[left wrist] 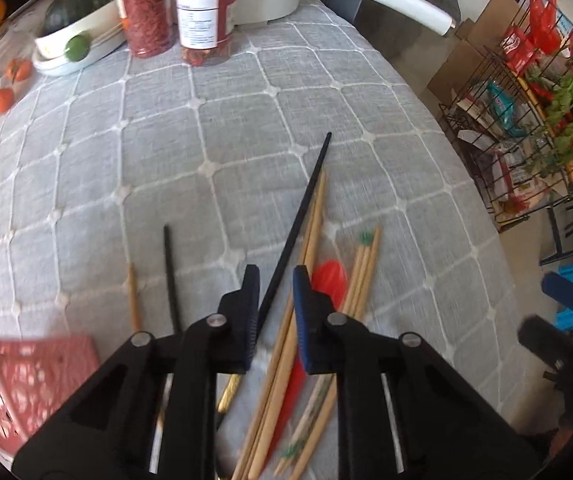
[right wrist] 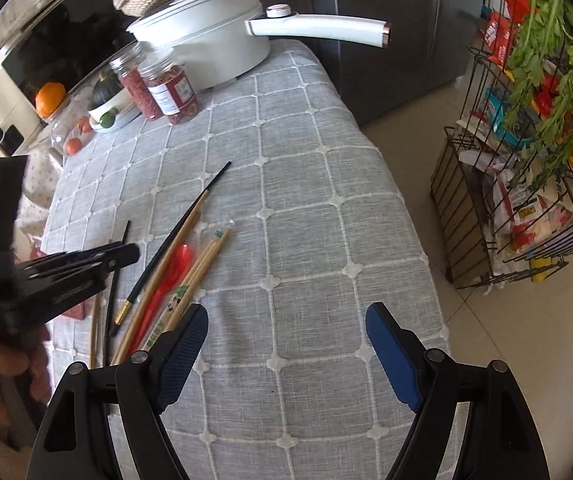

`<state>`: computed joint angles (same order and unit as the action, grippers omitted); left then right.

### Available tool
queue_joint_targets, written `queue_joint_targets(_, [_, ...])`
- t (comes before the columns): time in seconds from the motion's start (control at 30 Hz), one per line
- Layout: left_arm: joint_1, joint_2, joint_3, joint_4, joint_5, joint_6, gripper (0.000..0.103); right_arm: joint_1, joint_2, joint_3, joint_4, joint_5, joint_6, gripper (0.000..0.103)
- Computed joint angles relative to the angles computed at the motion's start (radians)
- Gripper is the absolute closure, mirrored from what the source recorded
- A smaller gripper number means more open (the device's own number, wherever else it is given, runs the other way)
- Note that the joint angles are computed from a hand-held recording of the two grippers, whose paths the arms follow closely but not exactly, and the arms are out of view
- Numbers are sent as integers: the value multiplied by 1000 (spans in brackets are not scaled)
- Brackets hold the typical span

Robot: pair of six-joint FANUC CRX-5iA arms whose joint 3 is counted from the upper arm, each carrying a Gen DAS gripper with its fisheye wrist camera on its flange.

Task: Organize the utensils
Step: 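Move the left tool to the black chopstick and close on it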

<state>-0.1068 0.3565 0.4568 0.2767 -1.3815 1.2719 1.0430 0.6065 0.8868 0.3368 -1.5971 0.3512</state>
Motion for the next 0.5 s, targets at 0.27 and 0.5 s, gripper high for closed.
queue_joint_targets(0.27, [-47, 100, 123, -69, -27, 35, 87, -16, -6, -9, 0, 9, 1, 21])
queue_joint_targets(0.5, [-65, 149, 193, -111, -47, 78, 87, -28, -8, -20, -10, 9, -15, 21])
